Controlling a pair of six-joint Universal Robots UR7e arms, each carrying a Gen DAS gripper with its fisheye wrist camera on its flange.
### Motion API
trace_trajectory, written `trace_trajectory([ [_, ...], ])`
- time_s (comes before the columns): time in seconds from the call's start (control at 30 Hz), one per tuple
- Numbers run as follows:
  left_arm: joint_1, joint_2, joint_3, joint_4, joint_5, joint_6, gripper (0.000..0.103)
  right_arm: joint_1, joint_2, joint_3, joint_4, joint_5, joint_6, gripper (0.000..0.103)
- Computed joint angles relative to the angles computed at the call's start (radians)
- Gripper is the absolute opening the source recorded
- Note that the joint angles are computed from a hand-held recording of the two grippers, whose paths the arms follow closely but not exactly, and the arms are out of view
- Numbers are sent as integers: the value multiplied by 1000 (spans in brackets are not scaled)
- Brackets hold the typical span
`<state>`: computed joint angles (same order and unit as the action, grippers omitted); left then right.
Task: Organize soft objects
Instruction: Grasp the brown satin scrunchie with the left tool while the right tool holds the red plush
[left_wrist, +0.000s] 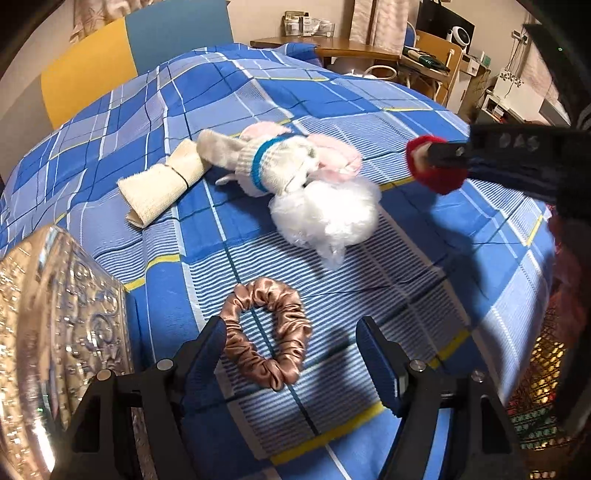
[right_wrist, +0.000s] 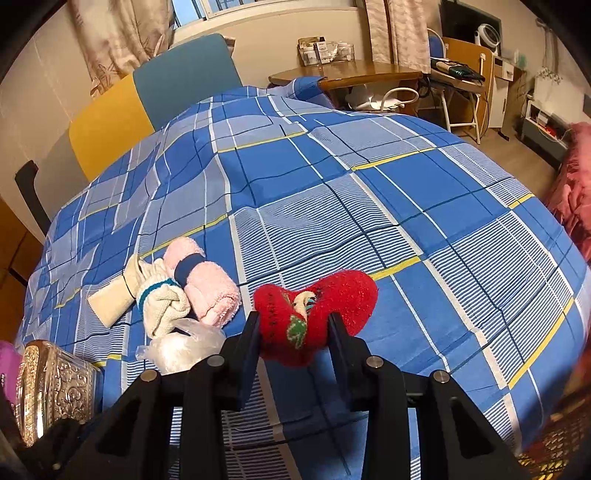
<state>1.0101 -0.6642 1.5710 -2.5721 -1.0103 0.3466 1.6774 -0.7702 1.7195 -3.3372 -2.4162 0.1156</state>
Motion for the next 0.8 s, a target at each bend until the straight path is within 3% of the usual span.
trace_trajectory([
  [0.07, 9, 6, 5, -21, -2, 5, 66, 1, 2, -1, 0, 1, -3, 36],
  [0.23, 12, 2, 46, -125, -17, 43, 30, 2, 2, 1, -9, 0, -9, 36],
  [0.3, 18, -3, 44, -119, -50, 34, 25, 1, 2, 2, -9, 0, -8, 36],
  [0.8, 19, -121, 140, -134, -205, 2, 18, 1, 12, -13, 18, -21, -14, 36],
])
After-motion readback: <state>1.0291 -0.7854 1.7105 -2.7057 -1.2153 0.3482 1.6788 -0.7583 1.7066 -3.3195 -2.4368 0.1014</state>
